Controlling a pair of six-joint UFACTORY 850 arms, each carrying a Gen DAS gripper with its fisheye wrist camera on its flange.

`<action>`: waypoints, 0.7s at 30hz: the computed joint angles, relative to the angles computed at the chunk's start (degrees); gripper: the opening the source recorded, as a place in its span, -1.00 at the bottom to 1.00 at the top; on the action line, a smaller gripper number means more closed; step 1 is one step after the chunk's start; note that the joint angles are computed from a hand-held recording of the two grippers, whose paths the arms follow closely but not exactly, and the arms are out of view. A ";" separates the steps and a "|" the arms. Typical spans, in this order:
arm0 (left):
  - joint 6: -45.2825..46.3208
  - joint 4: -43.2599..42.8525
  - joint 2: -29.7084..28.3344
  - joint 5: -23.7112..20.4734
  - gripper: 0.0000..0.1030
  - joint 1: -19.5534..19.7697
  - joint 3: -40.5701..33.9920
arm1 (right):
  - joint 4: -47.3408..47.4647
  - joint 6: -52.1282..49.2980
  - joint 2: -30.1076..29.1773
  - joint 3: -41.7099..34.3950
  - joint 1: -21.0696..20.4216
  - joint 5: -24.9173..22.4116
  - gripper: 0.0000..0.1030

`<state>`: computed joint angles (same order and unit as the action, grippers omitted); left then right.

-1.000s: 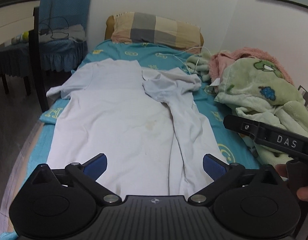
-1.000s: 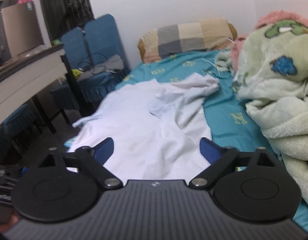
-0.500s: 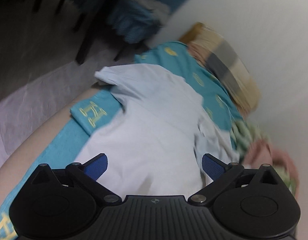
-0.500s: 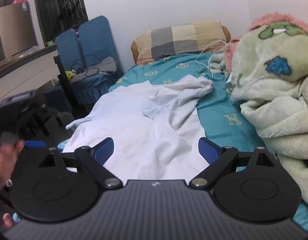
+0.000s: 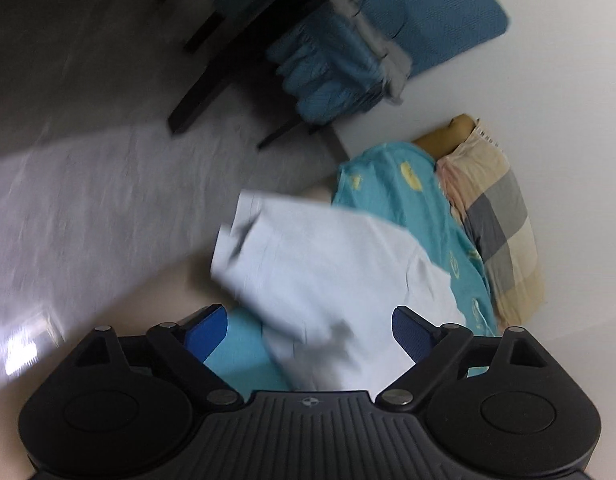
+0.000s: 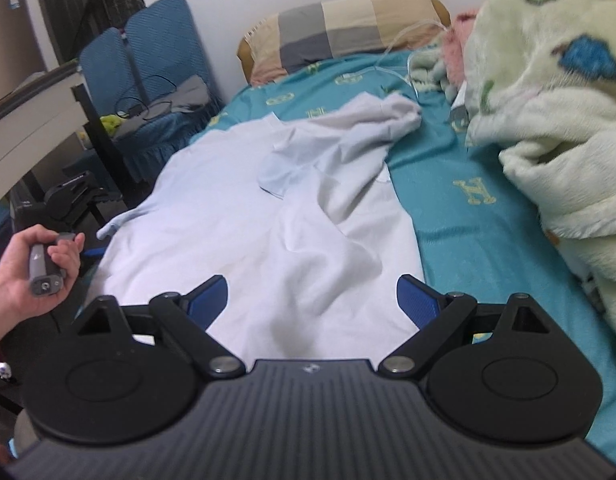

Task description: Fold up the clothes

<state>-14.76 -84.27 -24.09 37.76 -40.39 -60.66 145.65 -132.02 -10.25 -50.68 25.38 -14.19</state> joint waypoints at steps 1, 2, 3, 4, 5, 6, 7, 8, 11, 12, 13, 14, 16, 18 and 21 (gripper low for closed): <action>0.52 0.35 -0.62 0.30 0.75 0.55 -0.41 | -1.66 1.84 -0.78 -0.53 -0.14 0.12 0.80; 1.14 0.41 -1.18 0.86 0.60 0.98 -0.81 | -3.45 3.80 -1.55 -1.07 -0.29 0.25 0.80; 2.35 -0.01 -1.73 0.87 0.31 1.52 -1.33 | -5.13 5.73 -2.20 -1.56 -0.42 0.51 0.80; 4.73 -1.16 -2.20 0.82 0.16 1.93 -1.95 | -6.80 7.69 -2.79 -2.01 -0.53 0.84 0.80; 7.43 -2.51 -2.64 0.86 -0.23 2.29 -2.59 | -8.66 9.95 -3.21 -2.31 -0.67 0.96 0.80; 10.12 -3.85 -3.09 0.95 -0.69 2.64 -3.25 | -10.51 12.29 -3.52 -2.51 -0.81 0.94 0.80; 13.45 -5.34 -3.38 1.44 -0.79 2.77 -3.90 | -11.72 13.91 -3.70 -2.63 -0.93 0.87 0.80; 17.61 -7.05 -3.63 2.65 -0.79 2.60 -4.85 | -12.10 14.53 -3.71 -2.65 -0.98 0.81 0.80; 32.79 -13.29 -4.60 7.05 -0.82 1.86 -8.94 | -11.83 14.54 -3.32 -2.45 -1.04 0.45 0.80; 38.79 -15.66 -5.16 8.74 -0.84 1.55 -10.94 | -11.55 14.28 -3.13 -2.33 -1.05 0.27 0.80; 44.78 -17.44 -5.98 10.98 -0.84 1.05 -13.28 | -11.25 14.06 -2.87 -2.15 -1.07 0.02 0.80; 50.78 -18.89 -6.91 13.44 -0.84 0.53 -15.80 | -10.95 13.86 -2.56 -1.92 -1.10 -0.27 0.80; 62.77 -20.62 -9.38 18.54 -0.84 -0.62 -21.95 | -10.10 13.24 -1.78 -1.30 -1.25 -1.11 0.80; 74.38 -21.37 -12.26 22.35 -0.84 -1.93 -28.72 | -8.60 11.98 -1.12 -0.88 -1.39 -1.68 0.80; 89.36 -21.25 -17.85 25.19 -0.84 -3.89 -40.12 | -6.63 10.88 -0.30 -0.34 -1.83 -2.43 0.80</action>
